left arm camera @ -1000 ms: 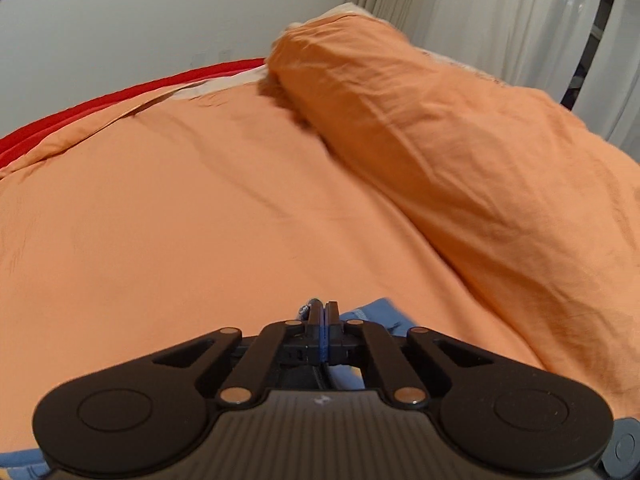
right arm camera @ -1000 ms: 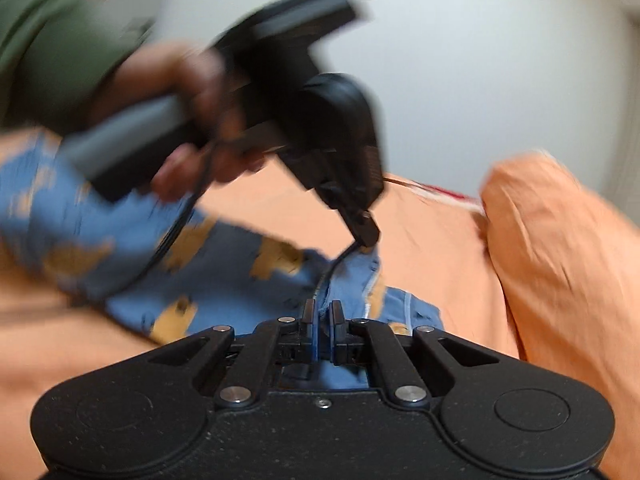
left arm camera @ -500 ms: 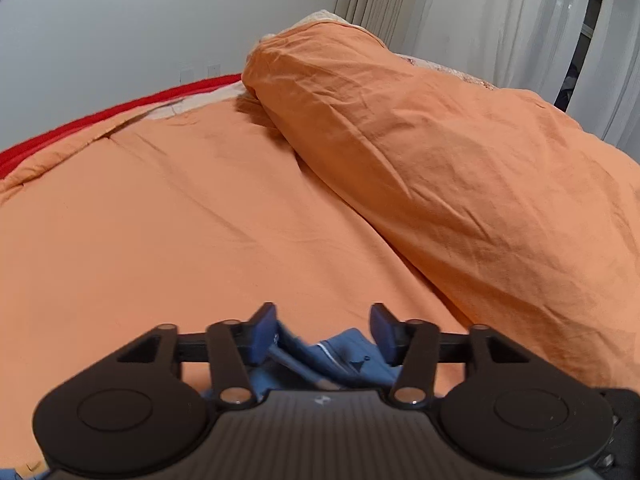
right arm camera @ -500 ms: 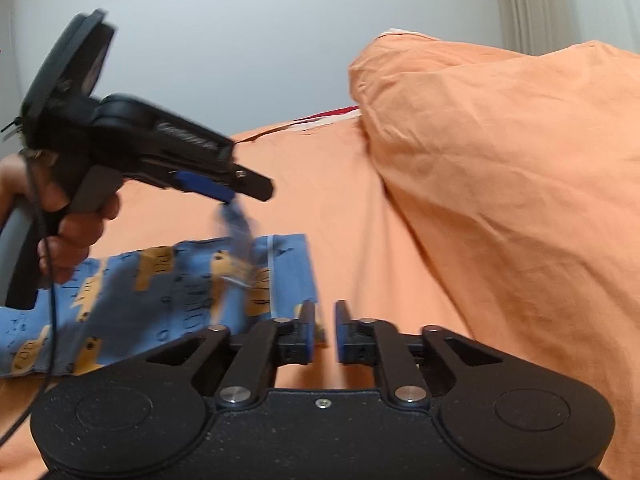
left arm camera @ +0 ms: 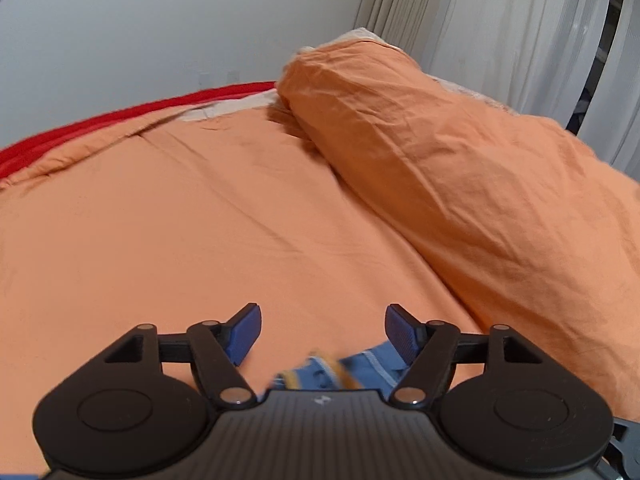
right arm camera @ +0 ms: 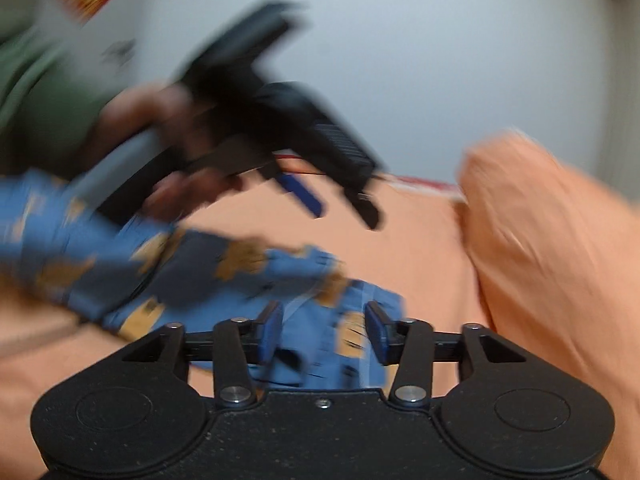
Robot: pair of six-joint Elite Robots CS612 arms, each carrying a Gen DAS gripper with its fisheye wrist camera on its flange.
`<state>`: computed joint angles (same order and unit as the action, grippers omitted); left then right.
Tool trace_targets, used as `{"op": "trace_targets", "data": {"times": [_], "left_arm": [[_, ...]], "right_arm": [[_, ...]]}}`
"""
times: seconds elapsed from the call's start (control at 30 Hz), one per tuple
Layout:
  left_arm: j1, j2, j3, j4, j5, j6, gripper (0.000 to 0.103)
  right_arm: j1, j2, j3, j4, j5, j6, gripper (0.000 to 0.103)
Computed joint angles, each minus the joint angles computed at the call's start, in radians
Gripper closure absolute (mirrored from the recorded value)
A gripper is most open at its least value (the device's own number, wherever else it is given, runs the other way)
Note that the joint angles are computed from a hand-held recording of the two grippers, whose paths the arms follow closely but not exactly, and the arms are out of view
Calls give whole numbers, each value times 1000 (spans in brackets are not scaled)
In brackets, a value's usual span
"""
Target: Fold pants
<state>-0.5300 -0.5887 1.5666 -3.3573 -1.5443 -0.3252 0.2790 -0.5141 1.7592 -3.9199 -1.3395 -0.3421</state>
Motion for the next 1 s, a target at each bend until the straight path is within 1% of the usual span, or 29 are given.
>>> {"op": "trace_targets", "data": {"times": [0.03, 0.1, 0.13, 0.17, 0.23, 0.27, 0.3, 0.33, 0.37, 0.4, 0.47, 0.5, 0.57, 0.6, 0.63, 0.67, 0.7, 0.77, 0.8, 0.83, 0.9, 0.93, 0.97, 1.0], "left_arm": [[2, -3, 4, 10, 12, 7, 24], [9, -6, 4, 49, 19, 0, 23], [13, -6, 3, 71, 12, -5, 26], [18, -5, 0, 89, -4, -10, 29], [26, -1, -7, 117, -42, -30, 46], [29, 1, -13, 134, -63, -42, 49], [31, 3, -19, 150, -79, -51, 59], [31, 6, -26, 166, -91, -53, 79], [30, 6, -29, 176, -99, -49, 87], [25, 5, -29, 177, -88, -42, 87], [15, 0, -24, 162, -72, -9, 89], [11, -2, -23, 154, -69, 4, 89], [6, -6, -31, 143, -82, 5, 90], [4, -6, -36, 138, -93, 1, 90], [2, -5, -43, 138, -100, -5, 95], [0, -2, -52, 137, -113, -7, 97], [-2, 3, -64, 140, -127, -6, 97], [-11, 10, -83, 152, -129, -3, 95], [-17, 12, -90, 162, -116, -4, 81], [-20, 14, -95, 165, -114, -2, 62], [-23, 20, -93, 130, -102, -3, 45], [-23, 21, -89, 112, -95, 0, 40], [-21, 21, -85, 100, -91, 7, 38], [-20, 21, -80, 92, -81, 14, 34]], "right_arm": [[10, 4, -4, 3, 3, -54, 51], [26, 9, -14, 26, 10, -143, 52], [37, 13, -23, 45, -5, -178, 54], [47, 15, -29, 63, -25, -200, 58], [57, 20, -42, 98, -51, -218, 64], [60, 23, -46, 101, -57, -213, 67], [62, 27, -51, 98, -68, -205, 71], [65, 28, -51, 92, -85, -199, 83], [67, 30, -53, 90, -97, -191, 89], [64, 29, -52, 94, -91, -175, 90], [58, 28, -48, 81, -84, -137, 98], [54, 28, -45, 64, -81, -110, 98], [43, 23, -37, 45, -68, -26, 99], [34, 17, -32, 44, -59, 31, 99], [24, 10, -25, 43, -50, 90, 99], [14, 3, -17, 42, -47, 146, 99], [4, -3, -11, 41, -47, 198, 99], [-14, -12, -3, 39, -60, 288, 99], [-23, -16, 0, 45, -63, 331, 99], [-33, -20, 1, 61, -60, 369, 99], [-48, -26, 2, 98, -55, 424, 99], [-52, -27, 2, 112, -60, 441, 101], [-55, -27, 1, 125, -64, 453, 103], [-59, -29, 3, 137, -72, 464, 103]]}}
